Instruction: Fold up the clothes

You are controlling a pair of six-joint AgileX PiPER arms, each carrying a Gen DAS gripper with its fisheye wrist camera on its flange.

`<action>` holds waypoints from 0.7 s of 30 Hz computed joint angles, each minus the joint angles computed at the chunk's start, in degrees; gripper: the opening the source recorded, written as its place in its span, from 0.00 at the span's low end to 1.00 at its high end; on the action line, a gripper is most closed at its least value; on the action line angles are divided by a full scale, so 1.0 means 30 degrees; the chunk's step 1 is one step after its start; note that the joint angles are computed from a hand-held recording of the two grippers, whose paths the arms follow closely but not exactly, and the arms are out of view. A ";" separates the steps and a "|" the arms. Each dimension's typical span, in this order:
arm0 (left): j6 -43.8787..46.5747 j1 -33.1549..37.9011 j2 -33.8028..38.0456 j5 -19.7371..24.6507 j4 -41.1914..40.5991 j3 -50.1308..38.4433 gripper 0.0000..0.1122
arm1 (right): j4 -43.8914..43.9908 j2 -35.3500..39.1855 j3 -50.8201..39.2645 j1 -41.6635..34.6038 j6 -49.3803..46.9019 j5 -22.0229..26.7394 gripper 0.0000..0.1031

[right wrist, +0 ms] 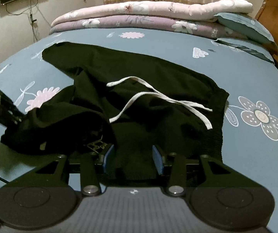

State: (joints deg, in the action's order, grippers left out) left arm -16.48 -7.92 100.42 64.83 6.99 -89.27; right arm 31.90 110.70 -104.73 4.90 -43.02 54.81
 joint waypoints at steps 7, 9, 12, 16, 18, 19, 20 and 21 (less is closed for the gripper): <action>0.0889 0.0662 -0.0931 0.0068 -0.0450 0.0019 0.16 | -0.0679 0.0026 -0.0369 0.0369 0.0972 -0.0280 0.47; 0.1010 0.0889 -0.1610 -0.0112 -0.0091 0.0178 0.16 | -0.1010 -0.0113 -0.0349 0.0465 0.1375 -0.0439 0.47; 0.1099 0.1445 -0.2481 -0.0276 0.0336 0.0297 0.16 | -0.1721 -0.0321 -0.0252 0.0687 0.2248 -0.0781 0.49; 0.1275 0.2503 -0.3614 -0.0621 0.1195 0.0993 0.16 | -0.2579 -0.0432 -0.0248 0.1061 0.3466 -0.1087 0.49; 0.1629 0.3330 -0.4112 -0.0851 0.1479 0.1473 0.16 | -0.3176 -0.0486 -0.0297 0.1379 0.4296 -0.1234 0.49; 0.1766 0.3785 -0.4430 -0.1038 0.1566 0.1865 0.16 | -0.3470 -0.0494 -0.0359 0.1550 0.4703 -0.1257 0.49; 0.1942 0.4269 -0.4703 -0.1169 0.1566 0.2200 0.16 | -0.3746 -0.0514 -0.0388 0.1746 0.5011 -0.1329 0.49; 0.2164 0.4777 -0.5021 -0.1223 0.1510 0.2490 0.16 | -0.4012 -0.0528 -0.0424 0.1934 0.5310 -0.1381 0.49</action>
State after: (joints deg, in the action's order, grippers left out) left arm -9.99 6.41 85.35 61.16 11.52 -81.80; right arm 19.86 109.12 -106.01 10.71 -27.09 50.67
